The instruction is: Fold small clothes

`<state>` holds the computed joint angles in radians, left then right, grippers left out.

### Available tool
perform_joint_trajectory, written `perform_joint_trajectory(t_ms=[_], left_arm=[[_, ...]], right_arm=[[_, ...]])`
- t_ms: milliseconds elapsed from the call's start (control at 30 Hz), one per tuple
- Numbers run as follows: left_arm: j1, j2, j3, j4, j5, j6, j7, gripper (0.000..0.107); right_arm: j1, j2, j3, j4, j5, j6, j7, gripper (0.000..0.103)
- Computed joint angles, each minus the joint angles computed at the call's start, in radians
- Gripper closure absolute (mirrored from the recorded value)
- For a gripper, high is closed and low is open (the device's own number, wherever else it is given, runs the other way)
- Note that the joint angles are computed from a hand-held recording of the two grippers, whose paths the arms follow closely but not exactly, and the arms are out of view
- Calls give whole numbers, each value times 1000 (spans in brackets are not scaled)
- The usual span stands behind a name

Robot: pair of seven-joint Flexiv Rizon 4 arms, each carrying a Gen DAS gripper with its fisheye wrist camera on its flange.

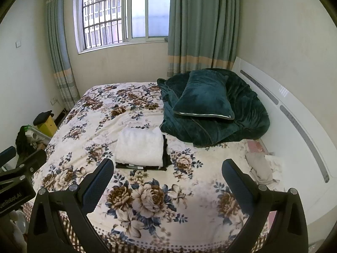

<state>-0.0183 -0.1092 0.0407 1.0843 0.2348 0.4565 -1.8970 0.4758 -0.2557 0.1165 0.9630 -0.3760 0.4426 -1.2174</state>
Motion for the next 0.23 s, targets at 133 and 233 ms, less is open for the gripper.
perform_joint_trajectory(t_ms=[133, 233], left_arm=[[-2, 2, 0, 1, 9, -2, -4, 4], [-4, 3, 0, 1, 17, -3, -8, 4]], right_arm=[[0, 2, -1, 3, -2, 1, 1, 0], [0, 1, 0, 0, -1, -3, 2, 0]])
